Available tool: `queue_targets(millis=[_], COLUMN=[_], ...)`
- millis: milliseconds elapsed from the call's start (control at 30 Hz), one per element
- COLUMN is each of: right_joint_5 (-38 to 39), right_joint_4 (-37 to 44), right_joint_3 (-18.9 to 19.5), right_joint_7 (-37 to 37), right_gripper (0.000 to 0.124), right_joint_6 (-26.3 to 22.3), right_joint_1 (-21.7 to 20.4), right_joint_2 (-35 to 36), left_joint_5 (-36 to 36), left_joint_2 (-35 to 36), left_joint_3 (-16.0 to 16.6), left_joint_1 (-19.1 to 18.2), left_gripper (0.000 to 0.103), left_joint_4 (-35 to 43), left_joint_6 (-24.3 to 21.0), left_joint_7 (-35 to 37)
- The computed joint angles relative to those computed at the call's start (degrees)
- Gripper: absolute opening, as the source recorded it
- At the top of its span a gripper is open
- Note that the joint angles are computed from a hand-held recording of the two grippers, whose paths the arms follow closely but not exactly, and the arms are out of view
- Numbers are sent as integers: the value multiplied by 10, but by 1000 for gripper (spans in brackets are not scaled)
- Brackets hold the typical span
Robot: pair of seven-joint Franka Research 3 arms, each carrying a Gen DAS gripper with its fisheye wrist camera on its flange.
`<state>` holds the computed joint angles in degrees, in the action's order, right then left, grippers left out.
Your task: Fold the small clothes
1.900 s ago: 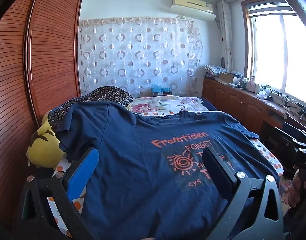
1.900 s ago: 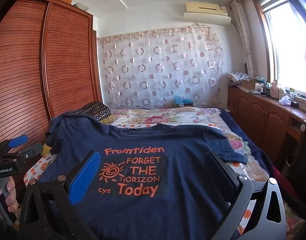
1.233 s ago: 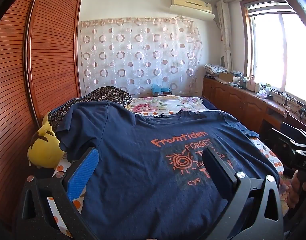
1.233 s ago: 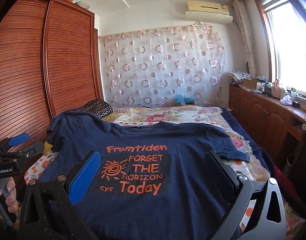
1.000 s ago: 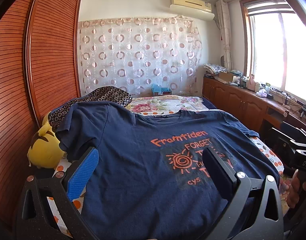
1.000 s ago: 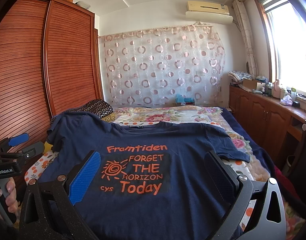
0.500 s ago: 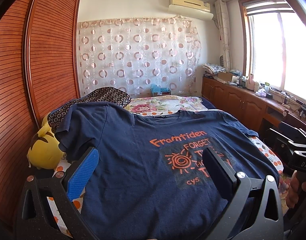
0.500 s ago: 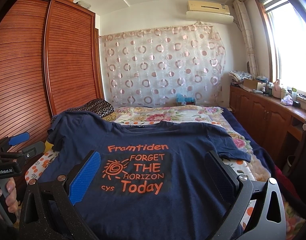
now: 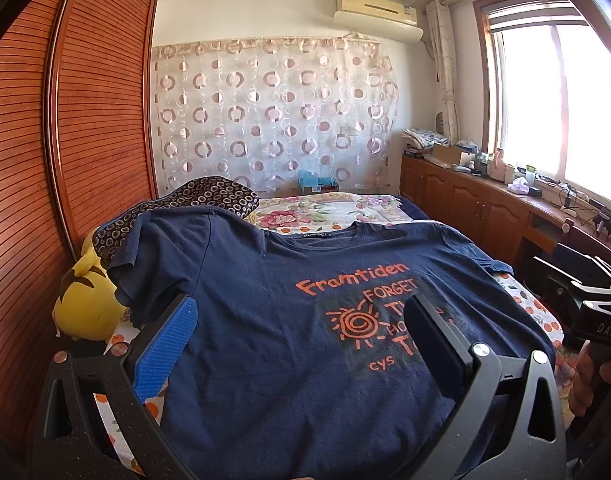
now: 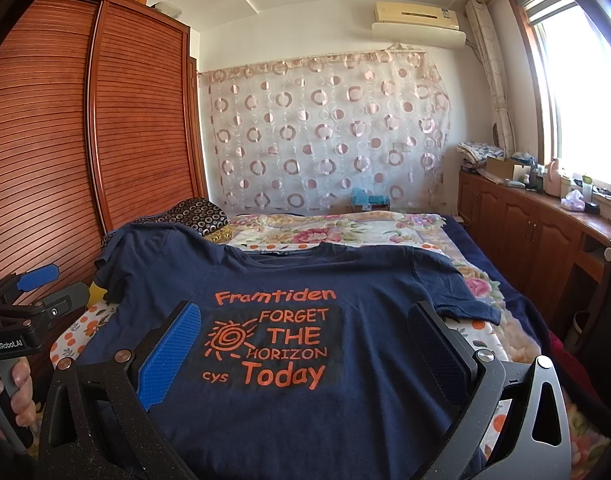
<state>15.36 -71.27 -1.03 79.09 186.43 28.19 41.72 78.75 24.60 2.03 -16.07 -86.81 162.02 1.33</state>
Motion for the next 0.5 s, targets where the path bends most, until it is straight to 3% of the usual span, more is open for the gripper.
queue_targets(millis=[500], right_joint_5=[-2], right_joint_4=[2], right_joint_3=[0], right_joint_7=[2], right_gripper=[103], right_joint_6=[-2], right_joint_1=[-1], right_joint_2=[1], left_joint_5=[5], left_joint_2=[0], left_joint_3=[1], left_joint_1=[-2], left_gripper=[103], left_joint_4=[1], left_joint_6=[-2], left_joint_7=[-3])
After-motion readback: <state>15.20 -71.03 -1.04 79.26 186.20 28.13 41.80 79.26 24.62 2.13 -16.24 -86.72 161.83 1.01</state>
